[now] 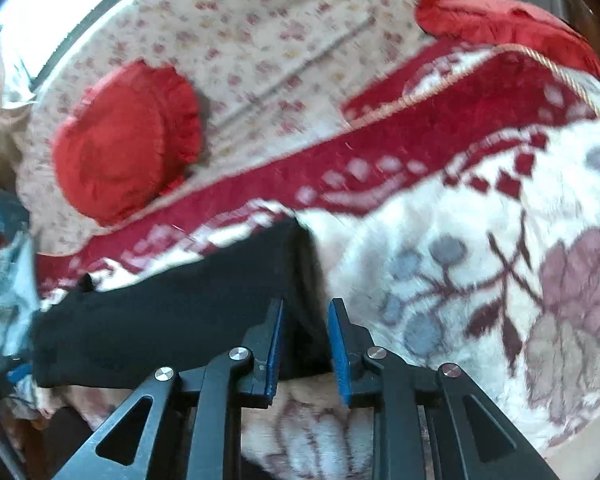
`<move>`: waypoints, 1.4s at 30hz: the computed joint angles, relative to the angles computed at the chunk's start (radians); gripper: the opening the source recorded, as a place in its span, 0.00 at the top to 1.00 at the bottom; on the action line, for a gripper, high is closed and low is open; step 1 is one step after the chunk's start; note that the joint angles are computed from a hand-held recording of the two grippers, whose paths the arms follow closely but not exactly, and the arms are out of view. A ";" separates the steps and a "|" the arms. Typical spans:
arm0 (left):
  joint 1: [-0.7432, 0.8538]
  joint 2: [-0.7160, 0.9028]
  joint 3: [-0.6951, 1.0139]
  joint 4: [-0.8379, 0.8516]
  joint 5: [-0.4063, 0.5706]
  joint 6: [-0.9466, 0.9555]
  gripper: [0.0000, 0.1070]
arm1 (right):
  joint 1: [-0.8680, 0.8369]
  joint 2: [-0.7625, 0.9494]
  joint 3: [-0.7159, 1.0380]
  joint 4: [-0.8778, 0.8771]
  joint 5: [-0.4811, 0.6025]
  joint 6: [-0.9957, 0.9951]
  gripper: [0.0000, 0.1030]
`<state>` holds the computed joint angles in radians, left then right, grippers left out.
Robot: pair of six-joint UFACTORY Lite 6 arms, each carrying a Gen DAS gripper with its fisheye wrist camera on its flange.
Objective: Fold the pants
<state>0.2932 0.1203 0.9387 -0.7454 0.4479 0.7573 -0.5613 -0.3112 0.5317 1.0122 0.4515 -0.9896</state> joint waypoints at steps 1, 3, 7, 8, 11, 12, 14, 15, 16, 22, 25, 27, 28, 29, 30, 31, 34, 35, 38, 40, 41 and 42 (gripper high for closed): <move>-0.009 0.002 -0.001 0.005 -0.009 -0.006 0.31 | 0.021 -0.012 0.015 -0.010 0.019 0.011 0.80; -0.024 0.000 -0.007 0.017 -0.027 -0.020 0.31 | 0.125 -0.010 0.056 -0.003 0.034 0.031 0.80; -0.047 0.019 -0.004 0.067 -0.064 -0.054 0.31 | 0.395 0.146 0.176 0.158 0.005 -0.030 0.79; -0.046 0.025 -0.001 0.075 -0.072 -0.058 0.31 | 0.480 0.228 0.237 0.183 -0.008 -0.033 0.79; -0.018 0.056 0.025 0.084 -0.085 -0.066 0.31 | 0.675 0.439 0.414 0.175 -0.081 0.011 0.72; -0.006 0.074 0.045 0.073 -0.077 -0.060 0.31 | 0.724 0.517 0.486 0.162 -0.092 0.039 0.71; 0.015 0.118 0.100 0.057 -0.064 -0.059 0.31 | 0.784 0.683 0.659 0.106 -0.077 0.117 0.70; 0.016 0.139 0.125 0.060 -0.073 -0.067 0.31 | 0.803 0.749 0.735 0.064 -0.077 0.168 0.70; 0.013 0.154 0.142 0.073 -0.083 -0.083 0.31 | 0.817 0.810 0.806 0.010 -0.077 0.230 0.70; -0.011 0.338 0.333 0.226 -0.084 -0.253 0.31 | 0.855 1.086 1.138 -0.132 0.005 0.381 0.89; -0.028 0.407 0.397 0.293 -0.098 -0.317 0.31 | 0.881 1.125 1.200 -0.304 -0.045 0.509 0.91; -0.044 0.431 0.422 0.333 -0.110 -0.357 0.29 | 0.878 1.162 1.238 -0.350 -0.065 0.572 0.92; -0.049 0.432 0.423 0.346 -0.117 -0.368 0.29 | 0.884 1.167 1.240 -0.401 -0.093 0.619 0.92; -0.053 0.431 0.422 0.367 -0.121 -0.386 0.29 | 0.881 1.168 1.242 -0.410 -0.099 0.637 0.92; -0.054 0.429 0.420 0.369 -0.121 -0.386 0.29 | 0.874 1.167 1.242 -0.382 -0.090 0.625 0.92; -0.050 0.418 0.408 0.357 -0.121 -0.367 0.29 | 0.871 1.152 1.227 -0.352 -0.087 0.606 0.92; -0.041 0.390 0.378 0.353 -0.120 -0.353 0.29 | 0.882 1.072 1.148 -0.379 -0.103 0.626 0.92; -0.038 0.375 0.360 0.348 -0.119 -0.347 0.29 | 0.888 1.020 1.094 -0.394 -0.115 0.638 0.92; -0.029 0.319 0.297 0.323 -0.127 -0.312 0.29 | 0.917 0.896 0.958 -0.406 -0.152 0.633 0.91; -0.023 0.282 0.255 0.310 -0.131 -0.289 0.29 | 0.941 0.829 0.877 -0.404 -0.154 0.622 0.90; -0.018 0.256 0.227 0.290 -0.130 -0.265 0.29 | 0.956 0.799 0.838 -0.399 -0.157 0.619 0.89; -0.014 0.237 0.206 0.274 -0.129 -0.246 0.29 | 0.965 0.773 0.799 -0.395 -0.164 0.617 0.89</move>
<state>0.2789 0.3571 1.1450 -0.4712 0.3187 0.5109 0.4033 0.4619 1.3306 0.6170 0.2872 -0.3726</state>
